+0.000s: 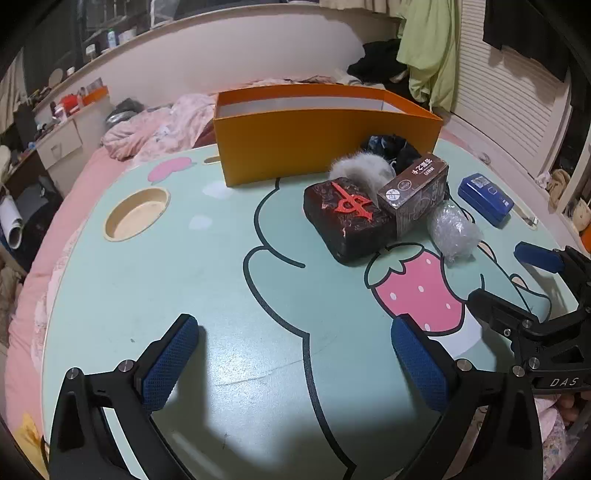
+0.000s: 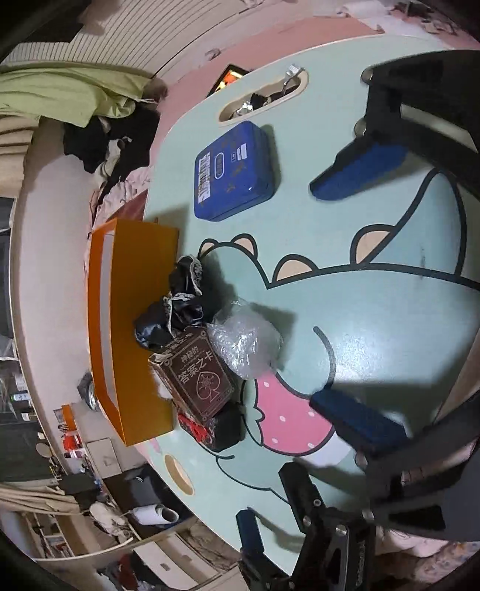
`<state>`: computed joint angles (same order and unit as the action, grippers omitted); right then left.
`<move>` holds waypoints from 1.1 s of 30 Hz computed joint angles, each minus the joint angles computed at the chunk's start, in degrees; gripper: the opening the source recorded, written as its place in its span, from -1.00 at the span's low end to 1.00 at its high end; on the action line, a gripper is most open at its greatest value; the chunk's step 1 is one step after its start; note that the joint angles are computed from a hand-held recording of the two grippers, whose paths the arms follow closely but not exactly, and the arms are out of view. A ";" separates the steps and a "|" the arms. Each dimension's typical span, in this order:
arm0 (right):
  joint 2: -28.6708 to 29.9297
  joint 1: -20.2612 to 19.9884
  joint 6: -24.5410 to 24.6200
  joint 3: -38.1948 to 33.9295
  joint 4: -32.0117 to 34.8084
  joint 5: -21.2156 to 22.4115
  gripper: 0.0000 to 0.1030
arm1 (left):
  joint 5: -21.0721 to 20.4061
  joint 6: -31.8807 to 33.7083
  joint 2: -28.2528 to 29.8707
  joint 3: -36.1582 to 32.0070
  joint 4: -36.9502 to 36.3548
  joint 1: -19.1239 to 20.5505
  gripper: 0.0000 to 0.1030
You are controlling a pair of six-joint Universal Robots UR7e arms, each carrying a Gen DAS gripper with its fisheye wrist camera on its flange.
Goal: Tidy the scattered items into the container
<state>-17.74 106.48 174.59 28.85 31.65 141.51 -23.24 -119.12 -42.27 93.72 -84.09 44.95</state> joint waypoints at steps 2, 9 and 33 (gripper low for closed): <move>-0.21 0.01 -0.02 0.37 -0.32 0.03 0.99 | 0.00 0.11 -0.06 0.15 -0.10 -0.08 1.00; -0.46 -0.05 -0.63 1.18 -0.31 -0.87 0.99 | 0.06 0.49 -0.29 0.61 -0.53 -0.05 1.00; -3.02 -0.35 -4.00 6.29 -4.37 -3.54 0.99 | -0.04 0.56 -0.16 0.30 -0.17 -0.05 1.00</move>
